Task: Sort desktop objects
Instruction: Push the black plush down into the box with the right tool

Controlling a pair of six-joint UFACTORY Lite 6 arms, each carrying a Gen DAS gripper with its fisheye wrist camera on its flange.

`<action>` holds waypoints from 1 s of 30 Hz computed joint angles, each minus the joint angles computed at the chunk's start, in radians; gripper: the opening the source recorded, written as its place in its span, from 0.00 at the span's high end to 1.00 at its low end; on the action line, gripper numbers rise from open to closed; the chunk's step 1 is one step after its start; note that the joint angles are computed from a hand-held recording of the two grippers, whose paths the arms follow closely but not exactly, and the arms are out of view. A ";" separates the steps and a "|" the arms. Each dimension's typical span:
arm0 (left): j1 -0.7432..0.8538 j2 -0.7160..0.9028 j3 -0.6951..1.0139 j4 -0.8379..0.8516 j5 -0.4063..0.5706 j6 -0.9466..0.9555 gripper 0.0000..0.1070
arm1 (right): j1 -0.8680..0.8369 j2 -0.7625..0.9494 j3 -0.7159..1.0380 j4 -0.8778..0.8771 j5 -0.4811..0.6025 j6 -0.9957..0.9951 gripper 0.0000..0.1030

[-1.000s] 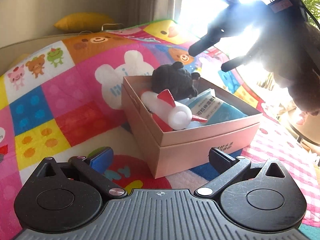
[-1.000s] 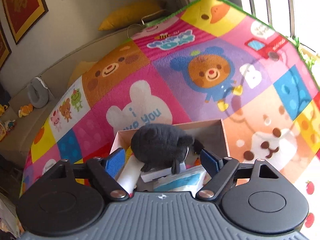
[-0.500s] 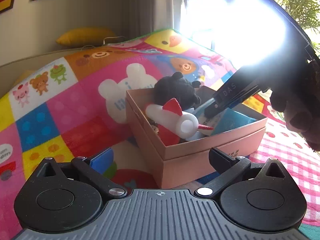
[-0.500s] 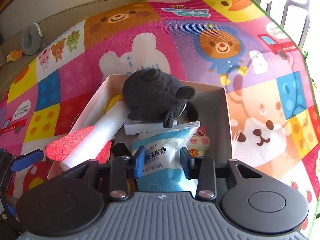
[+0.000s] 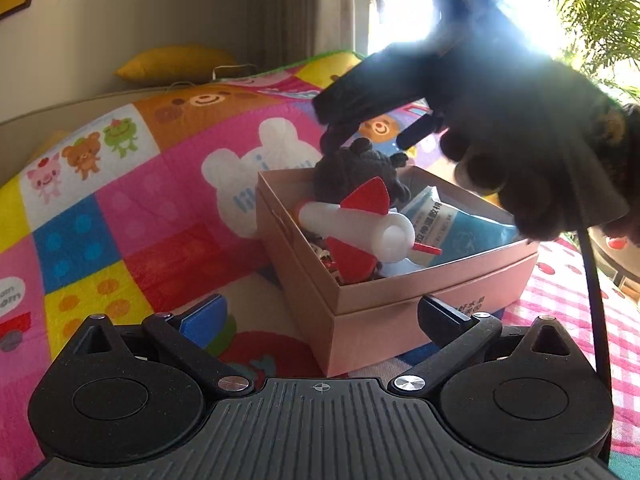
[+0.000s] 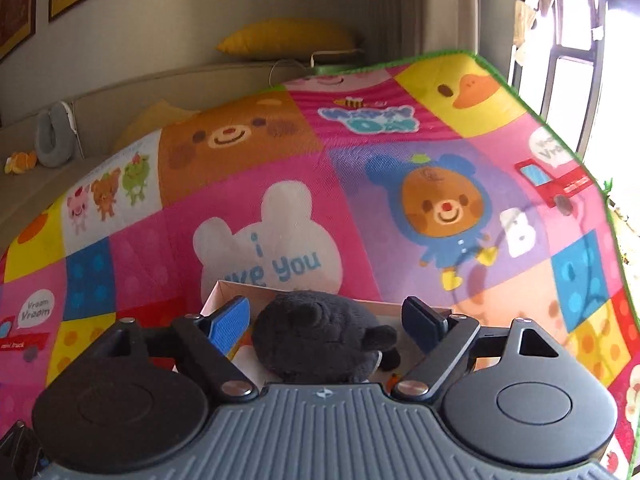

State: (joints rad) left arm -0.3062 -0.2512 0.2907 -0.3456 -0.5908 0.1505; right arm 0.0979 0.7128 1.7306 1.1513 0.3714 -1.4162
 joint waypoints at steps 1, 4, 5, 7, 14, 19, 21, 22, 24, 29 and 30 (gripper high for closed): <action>0.003 -0.001 0.000 0.003 0.002 -0.005 0.04 | 0.020 0.058 0.060 -0.082 -0.020 0.085 0.19; 0.013 -0.007 -0.002 0.021 0.009 -0.027 0.04 | 0.046 0.193 0.213 -0.304 -0.013 0.325 0.19; 0.021 -0.009 -0.003 0.037 0.011 -0.042 0.04 | 0.043 0.196 0.223 -0.337 0.003 0.375 0.20; 0.034 -0.017 -0.009 0.081 0.013 -0.077 0.04 | 0.012 0.190 0.262 -0.385 0.128 0.475 0.22; 0.034 -0.011 -0.012 0.086 -0.001 -0.078 0.04 | -0.047 -0.012 -0.003 -0.366 0.125 0.347 0.26; 0.044 -0.126 -0.064 0.091 0.058 -0.033 0.04 | -0.093 -0.182 -0.217 -0.076 0.094 0.015 0.25; 0.059 -0.206 -0.080 0.113 0.107 -0.052 0.04 | -0.140 -0.244 -0.276 0.024 0.154 -0.101 0.24; 0.062 -0.227 -0.075 0.103 0.122 -0.051 0.04 | -0.162 -0.270 -0.303 0.061 0.172 -0.148 0.24; 0.055 -0.230 -0.037 0.048 0.131 -0.024 0.04 | -0.190 -0.296 -0.334 0.102 0.169 -0.196 0.24; -0.017 -0.073 0.120 -0.287 0.068 0.290 0.04 | -0.228 -0.251 -0.309 0.088 0.145 -0.151 0.24; -0.012 -0.046 0.145 -0.297 0.073 0.305 0.04 | -0.235 -0.243 -0.308 0.099 0.144 -0.162 0.24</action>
